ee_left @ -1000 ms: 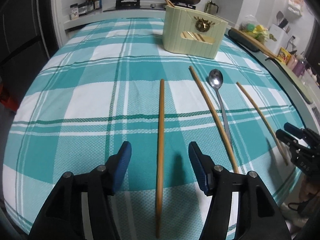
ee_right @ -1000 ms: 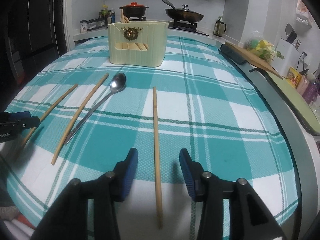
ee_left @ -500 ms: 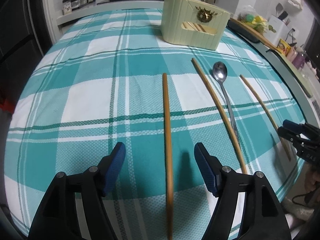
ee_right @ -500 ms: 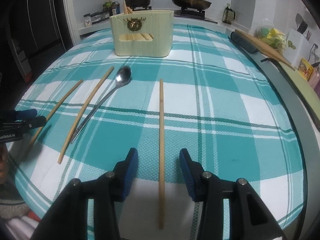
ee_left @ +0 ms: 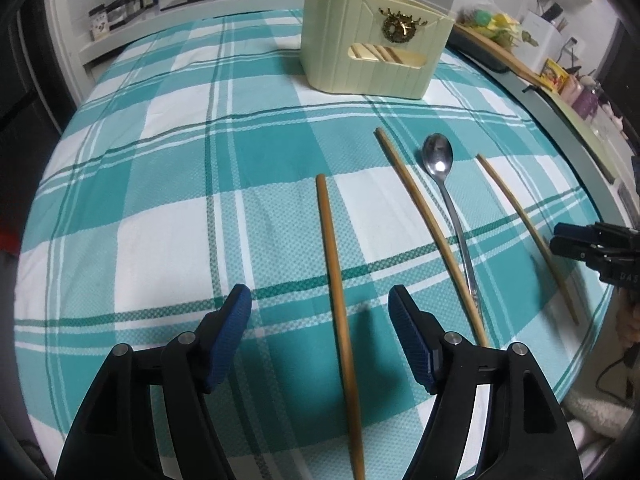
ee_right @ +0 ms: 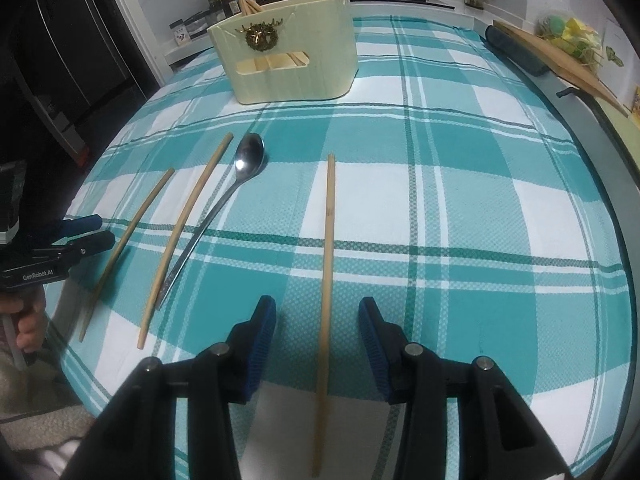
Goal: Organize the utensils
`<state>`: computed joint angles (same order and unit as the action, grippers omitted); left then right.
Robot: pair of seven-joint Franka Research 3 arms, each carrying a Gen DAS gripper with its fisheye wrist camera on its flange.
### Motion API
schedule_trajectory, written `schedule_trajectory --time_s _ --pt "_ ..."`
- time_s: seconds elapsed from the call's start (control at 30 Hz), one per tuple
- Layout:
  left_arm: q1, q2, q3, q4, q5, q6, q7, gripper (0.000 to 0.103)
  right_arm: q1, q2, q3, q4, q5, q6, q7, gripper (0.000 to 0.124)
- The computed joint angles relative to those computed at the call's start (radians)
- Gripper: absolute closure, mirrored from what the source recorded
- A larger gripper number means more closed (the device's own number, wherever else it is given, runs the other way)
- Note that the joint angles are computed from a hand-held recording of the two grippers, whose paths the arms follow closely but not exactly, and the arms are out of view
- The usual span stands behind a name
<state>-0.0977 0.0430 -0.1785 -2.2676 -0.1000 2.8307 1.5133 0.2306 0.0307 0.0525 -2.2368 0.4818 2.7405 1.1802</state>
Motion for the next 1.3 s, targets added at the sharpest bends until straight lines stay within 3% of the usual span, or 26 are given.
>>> schedule_trajectory --time_s 0.2,0.5,0.6,0.67,0.7,0.73,0.77,0.87,1.03,1.3 --pt "0.013 0.08 -0.003 0.102 0.029 -0.057 0.003 0.03 -0.012 0.088 -0.011 0.129 -0.061 -0.085 0.025 0.08" --pt "-0.01 0.174 0.007 0.223 0.242 -0.148 -0.112 0.037 0.016 0.237 -0.025 0.333 -0.273 -0.225 0.101 0.082" --pt "-0.002 0.2 -0.001 0.265 0.238 -0.174 -0.108 0.05 0.045 0.277 -0.039 0.386 -0.366 -0.229 0.145 0.087" --pt "0.011 0.212 -0.016 0.285 0.211 -0.179 -0.083 0.078 0.053 0.308 -0.042 0.433 -0.39 -0.246 0.173 0.094" --pt "0.01 0.216 -0.017 0.293 0.209 -0.183 -0.085 0.088 0.055 0.321 -0.044 0.455 -0.4 -0.256 0.184 0.104" --pt "0.007 0.219 -0.015 0.298 0.213 -0.184 -0.093 0.096 0.059 0.334 -0.046 0.476 -0.41 -0.265 0.195 0.116" --pt "0.007 0.22 -0.015 0.299 0.211 -0.181 -0.098 0.097 0.059 0.344 -0.047 0.489 -0.413 -0.265 0.203 0.116" --pt "0.024 0.187 -0.027 0.255 0.163 -0.116 -0.1 0.098 0.026 0.353 -0.024 0.499 -0.338 -0.251 0.189 0.118" --pt "0.035 0.053 -0.03 0.142 0.101 0.034 -0.089 0.098 -0.046 0.255 0.05 0.392 -0.092 -0.117 0.041 0.118" --pt "-0.034 -0.151 0.033 0.017 -0.038 0.223 0.029 0.098 -0.026 0.047 0.072 0.261 0.191 0.078 -0.227 0.117"
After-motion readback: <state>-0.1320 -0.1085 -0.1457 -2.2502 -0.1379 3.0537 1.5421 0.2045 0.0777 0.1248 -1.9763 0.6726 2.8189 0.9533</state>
